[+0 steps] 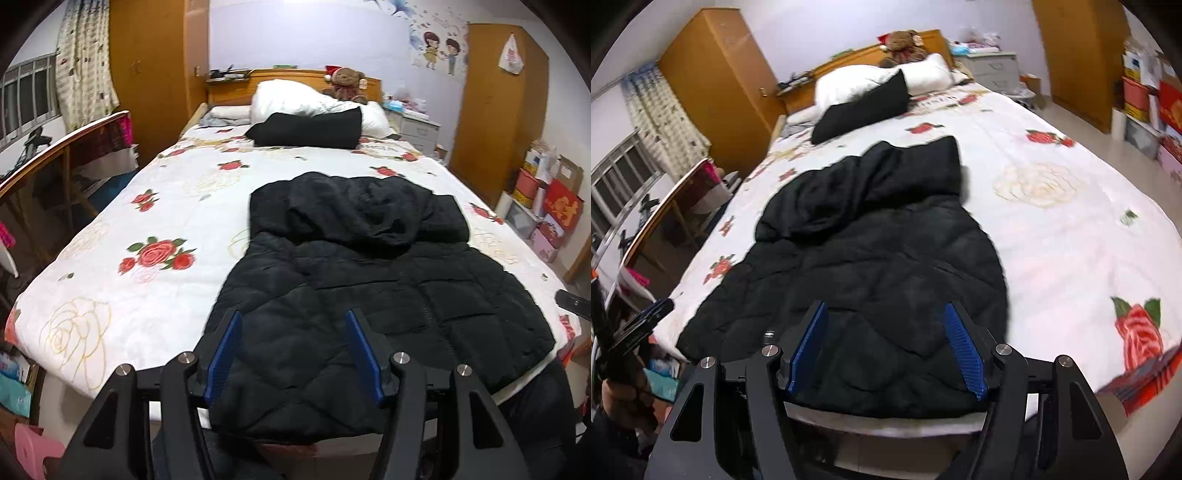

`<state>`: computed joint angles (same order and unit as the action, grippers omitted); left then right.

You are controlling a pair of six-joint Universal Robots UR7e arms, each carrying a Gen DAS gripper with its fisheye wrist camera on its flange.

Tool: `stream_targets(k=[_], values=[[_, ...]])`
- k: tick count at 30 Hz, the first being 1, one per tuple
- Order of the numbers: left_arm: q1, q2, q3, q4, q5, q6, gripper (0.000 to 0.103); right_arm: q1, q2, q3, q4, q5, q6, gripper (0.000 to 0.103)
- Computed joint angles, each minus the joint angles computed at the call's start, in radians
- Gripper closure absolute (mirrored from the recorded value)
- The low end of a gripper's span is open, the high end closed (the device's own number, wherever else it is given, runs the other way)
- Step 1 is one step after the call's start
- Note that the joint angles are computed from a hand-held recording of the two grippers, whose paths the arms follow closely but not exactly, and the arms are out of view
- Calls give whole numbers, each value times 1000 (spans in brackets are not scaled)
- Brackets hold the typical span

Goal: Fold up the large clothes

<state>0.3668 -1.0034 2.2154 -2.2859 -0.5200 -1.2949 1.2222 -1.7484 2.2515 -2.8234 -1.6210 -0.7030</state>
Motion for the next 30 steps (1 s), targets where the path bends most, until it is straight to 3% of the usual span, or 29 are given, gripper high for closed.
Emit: stream_targets(k=[6,15,23,30], values=[[37,-1,20,24,-3,-48,42,-43,32,-27,-15,-30,11,37],[127,-7,65,-47,-74,-87,42,-106,82,-79,30,-49,83,37],[167,4,87,-181,-130,-21,39,-120,74,-93,137,-19,79,37],[214,21,95,-296,-187,35,30,-111,72,-86,165,-38,60,38]])
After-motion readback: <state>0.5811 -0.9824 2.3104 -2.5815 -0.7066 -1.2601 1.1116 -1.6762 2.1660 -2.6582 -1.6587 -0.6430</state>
